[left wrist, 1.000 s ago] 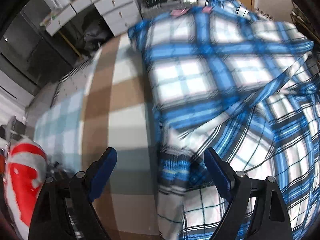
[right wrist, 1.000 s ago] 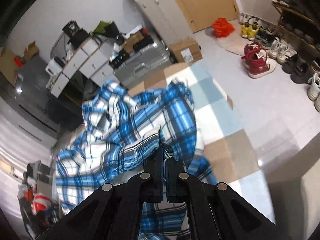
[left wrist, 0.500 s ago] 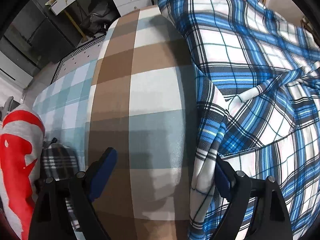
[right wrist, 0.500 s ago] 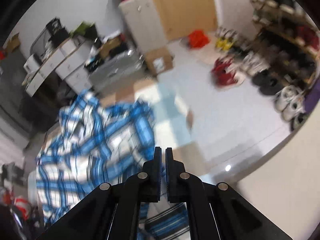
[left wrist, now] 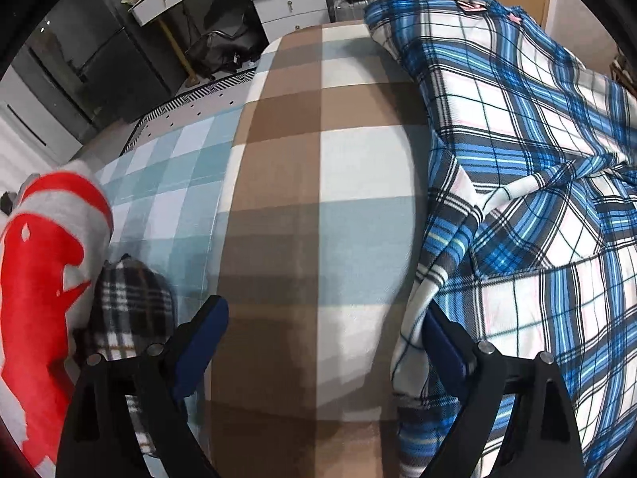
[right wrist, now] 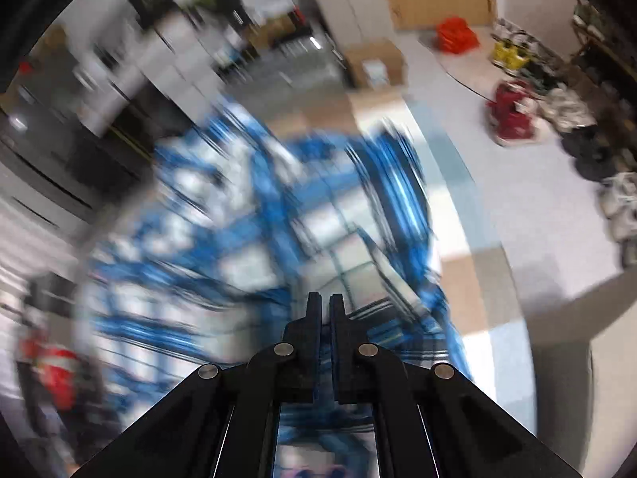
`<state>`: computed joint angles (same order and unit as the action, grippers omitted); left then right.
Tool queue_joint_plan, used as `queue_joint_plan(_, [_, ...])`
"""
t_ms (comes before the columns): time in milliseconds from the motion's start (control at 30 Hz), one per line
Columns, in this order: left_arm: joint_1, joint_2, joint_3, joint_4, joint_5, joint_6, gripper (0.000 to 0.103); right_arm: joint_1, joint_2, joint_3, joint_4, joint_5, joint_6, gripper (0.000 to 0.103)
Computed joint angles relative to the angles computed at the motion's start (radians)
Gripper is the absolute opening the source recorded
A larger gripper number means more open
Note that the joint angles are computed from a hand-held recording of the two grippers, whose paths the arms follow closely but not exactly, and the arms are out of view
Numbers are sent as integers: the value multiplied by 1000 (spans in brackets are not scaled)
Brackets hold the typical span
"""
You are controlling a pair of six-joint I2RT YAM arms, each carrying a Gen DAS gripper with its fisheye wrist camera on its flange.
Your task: Fold large clothes
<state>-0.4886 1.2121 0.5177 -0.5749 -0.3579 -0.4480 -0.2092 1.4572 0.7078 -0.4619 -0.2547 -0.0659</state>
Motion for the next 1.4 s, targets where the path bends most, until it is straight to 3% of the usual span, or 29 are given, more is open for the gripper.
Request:
queue_joint_plan(133, [6,-13,4,-20,-8,-8,92,91,-23,-115,134,178,-57,3])
queue_joint_plan(233, [-59,51,78,-46,-60,-51,92,109,-105,-147,125,230,-68,3])
queue_joint_plan(333, [-194,-23,132,-134,-186,-111,92,53,-266,-142,65,142,-35,3])
queue_joint_plan(400, [-253,-70,179,-142,-215,-94,92,27,-379,-122,29,41,-27,3])
queue_joint_plan(500, [-283,-27,300,-100,-154,-20,92,45,-496,-93,-23,-104,-11,3])
queue_joint_plan(600, [-218,110,397,12,-52,71,92,119,-468,-71,-35,-162,43,7])
queue_joint_plan(633, [-195,178,441,41,-22,89,92,154,-431,-70,-28,-177,71,18])
queue_joint_plan(667, [-181,228,479,47,17,96,91,187,-400,-76,-13,-188,98,52])
queue_joint_plan(733, [-132,360,574,56,123,131,91,237,-389,-127,65,-162,134,103])
queue_joint_plan(800, [-135,471,668,57,96,125,91,320,-379,-177,157,-53,148,103])
queue_joint_plan(867, [-131,585,773,22,86,125,91,366,-280,-159,183,8,135,102])
queue_joint_plan(933, [-108,712,885,-31,56,125,91,429,-187,-156,226,173,141,102])
queue_joint_plan(1033, [-74,795,943,-112,6,81,92,425,-16,-122,276,320,129,102])
queue_joint_plan(1100, [-27,816,934,-149,42,21,92,369,89,-95,291,314,120,101])
queue_joint_plan(1200, [46,751,805,-73,159,-37,92,323,92,-136,382,282,64,103])
queue_joint_plan(1300, [76,691,719,-27,171,-34,92,303,59,-142,361,272,47,103])
queue_joint_plan(1400, [54,604,656,-33,84,-46,92,273,-85,-182,333,256,44,103])
